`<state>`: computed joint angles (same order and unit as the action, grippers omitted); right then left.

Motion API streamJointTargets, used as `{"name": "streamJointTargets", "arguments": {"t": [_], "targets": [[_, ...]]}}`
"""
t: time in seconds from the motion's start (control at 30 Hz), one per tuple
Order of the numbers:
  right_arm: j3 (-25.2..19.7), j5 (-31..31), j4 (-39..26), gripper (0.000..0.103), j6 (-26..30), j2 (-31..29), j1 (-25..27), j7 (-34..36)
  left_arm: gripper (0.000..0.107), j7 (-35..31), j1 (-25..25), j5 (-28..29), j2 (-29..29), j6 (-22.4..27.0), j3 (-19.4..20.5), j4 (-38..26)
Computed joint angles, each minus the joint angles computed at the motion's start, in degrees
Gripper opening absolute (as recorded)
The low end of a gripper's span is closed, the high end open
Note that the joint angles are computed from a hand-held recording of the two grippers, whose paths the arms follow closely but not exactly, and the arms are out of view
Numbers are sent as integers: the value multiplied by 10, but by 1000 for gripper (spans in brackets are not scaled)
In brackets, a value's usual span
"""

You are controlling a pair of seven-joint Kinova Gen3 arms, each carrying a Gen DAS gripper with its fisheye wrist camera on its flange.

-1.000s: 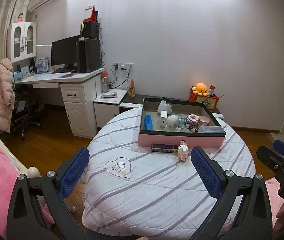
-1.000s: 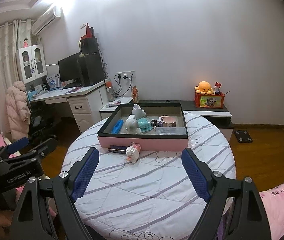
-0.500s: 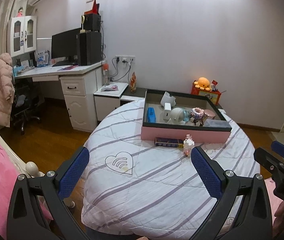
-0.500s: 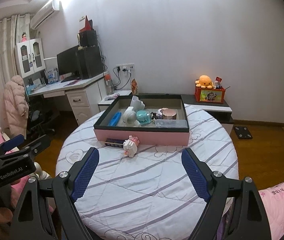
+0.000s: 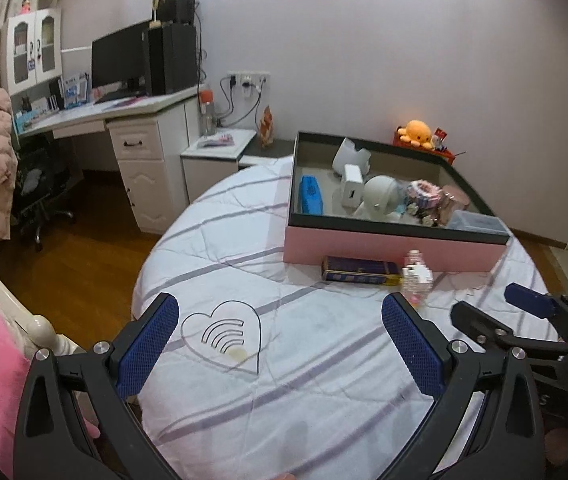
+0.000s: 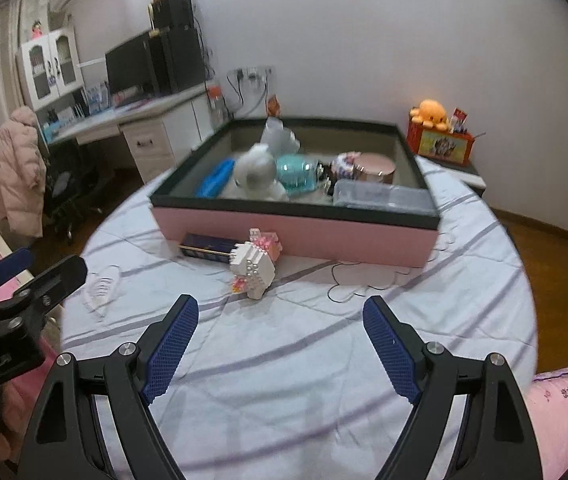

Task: Organize rigid objects
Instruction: 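Withdraw both tools from the box toward the remaining items on the bed, then grasp the dark blue card box with the left tool while the right tool grasps the block figure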

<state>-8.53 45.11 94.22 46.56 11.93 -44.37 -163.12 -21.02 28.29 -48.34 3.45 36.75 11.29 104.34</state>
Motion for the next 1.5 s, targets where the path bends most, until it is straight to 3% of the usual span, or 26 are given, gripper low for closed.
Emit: {"name": "streamJointTargets", "arguments": {"t": [0.23, 0.4, 0.47, 0.53, 0.6, 0.8, 1.23, 1.37, 1.5], "targets": [[19, -92, -66, 86, -24, 73, 39, 110, 103, -42, -12, 44, 47, -18, -30, -27], [42, -132, -73, 85, -56, 89, 42, 148, 103, -69, -2, 67, 67, -18, -49, -43], [52, -135, -64, 72, -72, 86, 39, 148, 103, -76, 3, 73, 73, -18, -53, -48], [58, -137, -54, 49, -82, 79, 39, 151, 103, -85, 8, 78, 80, -18, -57, -56], [58, -143, -38, 39, -99, 68, 45, 158, 103, -93, 15, 83, 86, -17, -59, -63], [65, -132, -9, 39, -114, 46, 44, 142, 103, -125, 35, 107, 111, -9, -64, -90], [55, -79, 51, 39, -121, 2, 72, 69, 103, -263, 42, 226, 187, 37, -62, -203], [48, -78, 58, 39, -126, -2, 84, 67, 103, -268, 60, 240, 219, 87, -82, -254], [44, -81, 59, 39, -130, -2, 90, 72, 100, -271, 54, 259, 226, 78, -88, -263]]}}
